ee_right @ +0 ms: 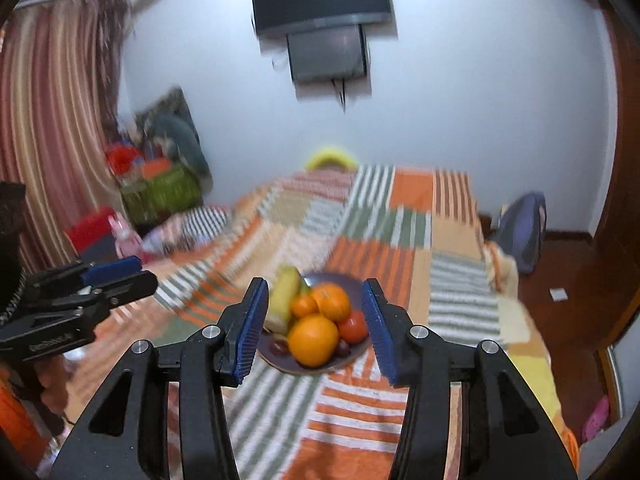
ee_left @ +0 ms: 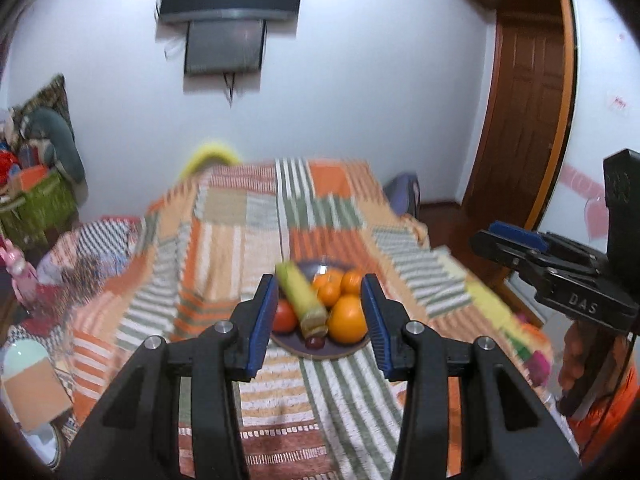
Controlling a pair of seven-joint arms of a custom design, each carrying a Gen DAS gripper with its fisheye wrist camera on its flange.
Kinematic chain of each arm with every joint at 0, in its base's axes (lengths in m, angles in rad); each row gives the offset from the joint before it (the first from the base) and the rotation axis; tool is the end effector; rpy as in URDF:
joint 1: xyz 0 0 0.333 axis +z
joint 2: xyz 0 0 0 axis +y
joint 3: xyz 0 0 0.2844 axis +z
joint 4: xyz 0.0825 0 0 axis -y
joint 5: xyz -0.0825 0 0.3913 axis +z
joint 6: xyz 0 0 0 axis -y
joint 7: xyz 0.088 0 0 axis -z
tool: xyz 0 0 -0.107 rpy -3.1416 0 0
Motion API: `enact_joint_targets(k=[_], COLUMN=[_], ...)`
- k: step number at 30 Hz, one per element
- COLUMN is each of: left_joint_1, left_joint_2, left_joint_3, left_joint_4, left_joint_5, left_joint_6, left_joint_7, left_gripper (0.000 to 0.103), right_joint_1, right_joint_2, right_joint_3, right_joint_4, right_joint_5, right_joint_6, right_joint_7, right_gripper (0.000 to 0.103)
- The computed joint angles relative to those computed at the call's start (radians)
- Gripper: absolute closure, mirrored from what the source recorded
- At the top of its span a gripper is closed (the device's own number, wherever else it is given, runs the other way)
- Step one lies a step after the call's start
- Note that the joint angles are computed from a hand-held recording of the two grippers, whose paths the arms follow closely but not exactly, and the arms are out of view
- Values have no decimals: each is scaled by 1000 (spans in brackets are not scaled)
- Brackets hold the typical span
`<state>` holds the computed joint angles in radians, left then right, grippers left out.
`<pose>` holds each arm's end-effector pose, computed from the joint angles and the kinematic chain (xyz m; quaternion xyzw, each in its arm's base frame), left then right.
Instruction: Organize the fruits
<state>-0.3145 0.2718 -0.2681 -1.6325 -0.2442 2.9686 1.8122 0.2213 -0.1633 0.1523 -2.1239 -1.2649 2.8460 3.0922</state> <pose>0.5942 -0.3444 0.5624 -0.4162 0.7488 -0.4740 0.2033 0.4955 0.2523 0.5184 -0.5834 0.6159 -0.3467 0.4002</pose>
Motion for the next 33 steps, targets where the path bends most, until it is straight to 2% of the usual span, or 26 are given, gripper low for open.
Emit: enact_joint_targets(k=[3,7,10,14,17,22,24,27,33], left_joint_1=[31,67,44,-20,-81,-128,-153,-76,-89], left_joint_2=[-89,-194,-257,-303,-331,-353,-362,-373,-379], left_joint_3=[-44,-109,-110,-68,-22,22,44,-19,7], left_joint_4=[-88,-177,-221,-252,-275,-307,-321,-348,-369], left_joint_5=[-76,-268,-424,-542,-599,-554,-540,-440,-364], left_joint_6=[82,169,209,253,282,305,320,333,341], left_joint_7=[64,239,383,491,538,489,473,367,290], left_gripper=[60,60,56,46,33,19,15,8,5], right_joint_1=[-1,9,19,34,44,64,67,80,91], right_joint_2=[-73,-148,-189,-214,-219,-225,-222,-238,-244], right_joint_3=[38,84,110,136,145,148,151,162,157], right_joint_4=[-20,-42,-55,-61,-63,-68,-68,-86,-99], right_joint_5=[-109,-204,-249,-291,-315,-324,-327,-319,-297], right_joint_6=[-32,-88,-131,-195,-233,-281,-302,-339,-339], right_joint_7=[118,216,267,297,316,327,332,329,328], right_gripper=[58,57,50,41,26,13,3,0,0])
